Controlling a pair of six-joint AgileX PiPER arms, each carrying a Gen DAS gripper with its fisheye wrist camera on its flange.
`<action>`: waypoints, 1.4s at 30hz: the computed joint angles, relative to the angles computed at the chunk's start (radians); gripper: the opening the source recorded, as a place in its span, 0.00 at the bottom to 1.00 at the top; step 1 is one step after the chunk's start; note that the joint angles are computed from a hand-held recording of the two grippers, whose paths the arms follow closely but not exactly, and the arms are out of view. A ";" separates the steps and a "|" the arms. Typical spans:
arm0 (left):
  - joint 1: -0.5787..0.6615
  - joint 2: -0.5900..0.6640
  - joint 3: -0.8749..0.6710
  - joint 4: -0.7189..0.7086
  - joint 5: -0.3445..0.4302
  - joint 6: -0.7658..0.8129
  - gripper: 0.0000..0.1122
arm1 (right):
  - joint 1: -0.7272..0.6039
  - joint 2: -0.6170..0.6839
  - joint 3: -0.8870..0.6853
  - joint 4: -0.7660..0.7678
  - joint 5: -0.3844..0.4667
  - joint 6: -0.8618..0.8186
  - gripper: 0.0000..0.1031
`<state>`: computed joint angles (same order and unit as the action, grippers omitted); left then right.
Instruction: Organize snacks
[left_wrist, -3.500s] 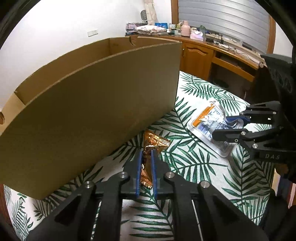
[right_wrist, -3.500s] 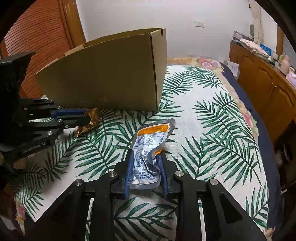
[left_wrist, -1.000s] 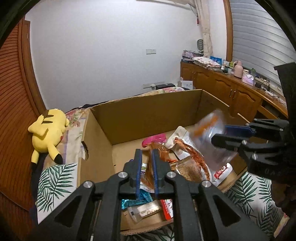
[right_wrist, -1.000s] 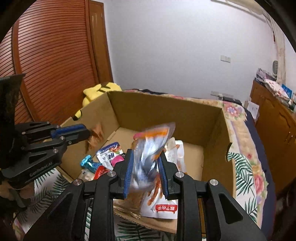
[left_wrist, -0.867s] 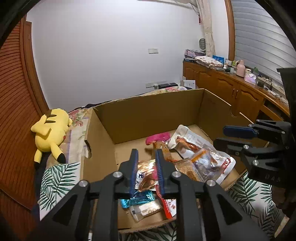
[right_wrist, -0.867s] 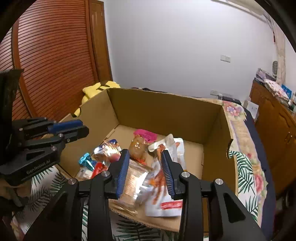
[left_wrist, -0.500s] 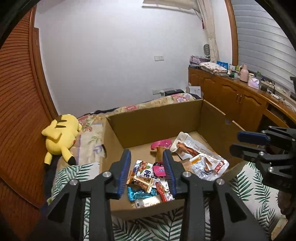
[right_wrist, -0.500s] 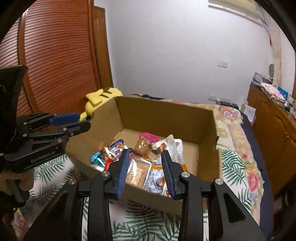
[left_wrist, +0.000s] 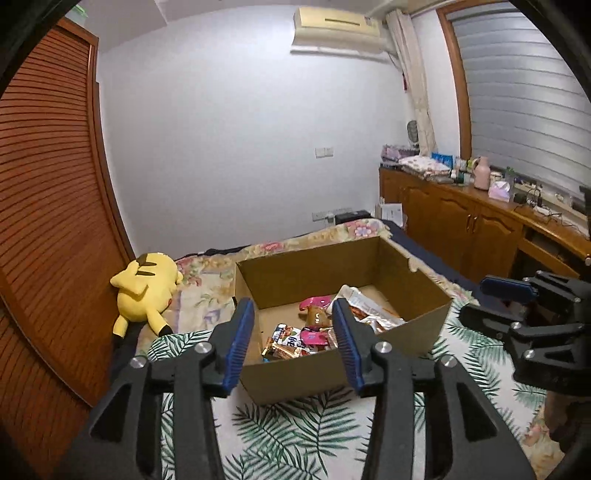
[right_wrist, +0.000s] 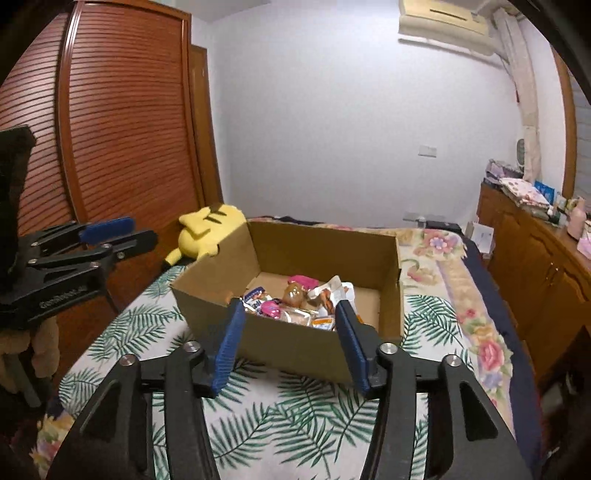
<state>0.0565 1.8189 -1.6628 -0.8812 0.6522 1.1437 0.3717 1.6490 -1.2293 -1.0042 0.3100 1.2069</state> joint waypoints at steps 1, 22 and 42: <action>0.007 -0.029 0.037 -0.030 -0.003 0.031 0.55 | 0.012 -0.015 0.015 -0.036 0.011 0.039 0.56; 0.198 -0.425 0.623 -0.464 0.009 0.468 0.83 | 0.357 -0.230 0.279 -0.433 0.438 0.571 1.00; 0.258 -0.496 0.855 -0.569 -0.015 0.623 0.83 | 0.597 -0.312 0.489 -0.449 0.689 0.817 1.00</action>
<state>0.3143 1.3231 -0.8077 -1.4506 0.6376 1.7665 0.9688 1.3367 -0.7400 -1.4535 0.9985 2.0235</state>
